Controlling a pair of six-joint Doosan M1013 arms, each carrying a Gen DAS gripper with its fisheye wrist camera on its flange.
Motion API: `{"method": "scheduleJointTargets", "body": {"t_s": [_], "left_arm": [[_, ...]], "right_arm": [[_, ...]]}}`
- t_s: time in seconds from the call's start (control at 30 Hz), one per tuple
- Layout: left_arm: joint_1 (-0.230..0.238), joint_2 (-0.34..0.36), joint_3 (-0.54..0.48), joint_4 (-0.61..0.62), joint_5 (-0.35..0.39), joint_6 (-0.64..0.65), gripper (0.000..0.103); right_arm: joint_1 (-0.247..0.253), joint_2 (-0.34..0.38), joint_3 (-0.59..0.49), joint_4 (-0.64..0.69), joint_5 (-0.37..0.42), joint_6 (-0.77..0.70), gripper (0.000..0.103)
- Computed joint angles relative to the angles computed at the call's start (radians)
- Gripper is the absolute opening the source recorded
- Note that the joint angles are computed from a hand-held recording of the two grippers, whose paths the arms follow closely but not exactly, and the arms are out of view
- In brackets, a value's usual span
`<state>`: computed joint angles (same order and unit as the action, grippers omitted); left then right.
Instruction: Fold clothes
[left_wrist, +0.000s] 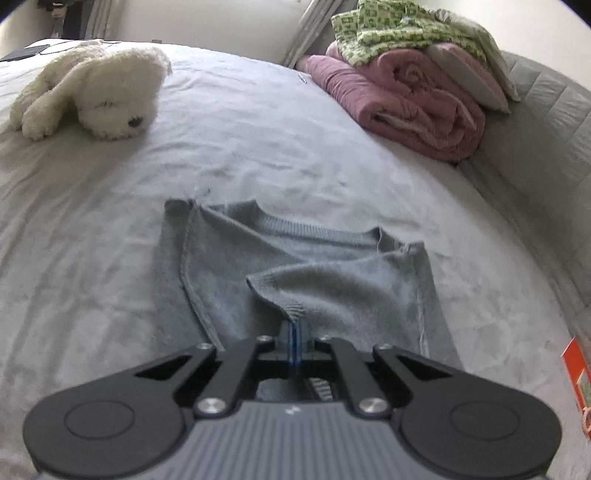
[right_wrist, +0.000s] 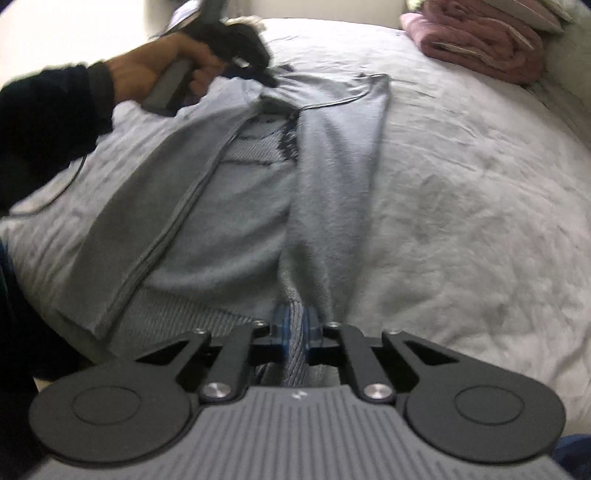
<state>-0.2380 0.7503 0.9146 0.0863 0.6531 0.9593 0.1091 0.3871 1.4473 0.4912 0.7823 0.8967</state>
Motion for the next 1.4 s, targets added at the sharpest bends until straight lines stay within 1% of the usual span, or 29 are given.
{"method": "scheduleJointTargets", "body": {"t_s": [0.03,0.13,0.23,0.27,0.37,0.4,0.43,0.47,0.5,0.53,0.6,0.67,0.7,0.73,0.77,0.83,0.9,1.0,1.03,1.07,1.1,1.13,1.17,1.2,1.23,1.3,1.37,1.4], "left_arm": [[0.000,0.001,-0.003,0.007,0.006,0.000,0.001],[-0.002,0.007,-0.010,0.014,0.031,0.003,0.001],[0.001,0.011,-0.010,0.018,0.034,-0.020,0.001],[0.001,0.013,-0.011,0.024,0.035,-0.021,0.001],[-0.001,0.017,-0.021,0.004,0.061,0.016,0.006],[-0.004,0.005,-0.006,0.036,0.060,-0.013,0.010],[-0.008,-0.006,0.008,0.069,0.059,-0.042,0.018],[-0.011,-0.017,0.022,0.102,0.059,-0.071,0.021],[-0.014,-0.029,0.037,0.134,0.058,-0.099,0.025],[-0.016,-0.045,0.058,0.166,0.052,-0.123,0.026],[-0.019,-0.077,0.101,0.205,0.042,-0.149,0.026],[-0.020,-0.109,0.142,0.201,0.026,-0.140,0.026],[-0.021,-0.122,0.158,0.183,0.020,-0.123,0.026],[-0.021,-0.136,0.174,0.164,0.014,-0.106,0.026],[-0.024,-0.149,0.193,0.147,0.005,-0.094,0.026],[-0.032,-0.172,0.223,0.118,-0.007,-0.074,0.026],[-0.040,-0.186,0.246,0.070,-0.004,-0.042,0.027],[-0.044,-0.197,0.271,-0.005,-0.017,0.019,0.027],[-0.044,-0.199,0.277,-0.028,-0.024,0.041,0.027],[-0.045,-0.202,0.284,-0.053,-0.030,0.064,0.027],[-0.045,-0.204,0.290,-0.075,-0.036,0.085,0.028],[-0.045,-0.202,0.289,-0.082,-0.036,0.094,0.028],[-0.044,-0.200,0.288,-0.092,-0.032,0.100,0.028],[-0.043,-0.201,0.290,-0.111,-0.033,0.111,0.028],[-0.041,-0.202,0.292,-0.137,-0.033,0.128,0.028],[-0.040,-0.206,0.298,-0.161,-0.038,0.147,0.028],[-0.041,-0.211,0.305,-0.151,-0.045,0.139,0.028],[-0.039,-0.214,0.309,-0.153,-0.050,0.136,0.028]], "right_arm": [[-0.015,0.007,-0.011,0.053,0.029,0.015,0.007],[-0.079,0.041,-0.045,0.295,0.166,0.085,0.007],[-0.132,0.080,-0.061,0.496,0.290,0.181,0.008],[-0.141,0.090,-0.066,0.523,0.316,0.219,0.008],[-0.139,0.094,-0.063,0.495,0.304,0.264,0.010],[-0.138,0.098,-0.065,0.489,0.312,0.276,0.012],[-0.136,0.102,-0.067,0.483,0.320,0.288,0.013],[-0.135,0.107,-0.069,0.477,0.328,0.300,0.013],[-0.134,0.110,-0.071,0.469,0.330,0.312,0.017],[-0.128,0.107,-0.072,0.440,0.312,0.329,0.017],[-0.104,0.084,-0.065,0.338,0.232,0.316,0.017],[-0.081,0.057,-0.049,0.272,0.155,0.245,0.019],[-0.065,0.042,-0.038,0.229,0.113,0.203,0.023],[-0.048,0.028,-0.027,0.183,0.068,0.162,0.035],[-0.032,0.013,-0.012,0.138,0.024,0.113,0.039],[-0.007,-0.011,0.017,0.084,-0.043,0.018,0.041],[0.004,-0.034,0.045,0.084,-0.085,-0.064,0.041],[0.008,-0.072,0.090,0.160,-0.112,-0.260,0.041],[0.010,-0.083,0.104,0.167,-0.118,-0.320,0.041],[0.016,-0.087,0.113,0.140,-0.121,-0.351,0.041],[0.027,-0.086,0.115,0.080,-0.133,-0.337,0.037],[0.040,-0.082,0.116,0.010,-0.146,-0.309,0.027],[0.048,-0.079,0.117,-0.059,-0.157,-0.254,0.022],[0.056,-0.075,0.118,-0.130,-0.165,-0.190,0.012],[0.060,-0.072,0.118,-0.171,-0.173,-0.131,0.009],[0.065,-0.065,0.117,-0.233,-0.192,-0.023,0.007],[0.072,-0.072,0.125,-0.274,-0.213,0.040,0.007],[0.072,-0.074,0.124,-0.262,-0.211,0.043,0.007]]}}
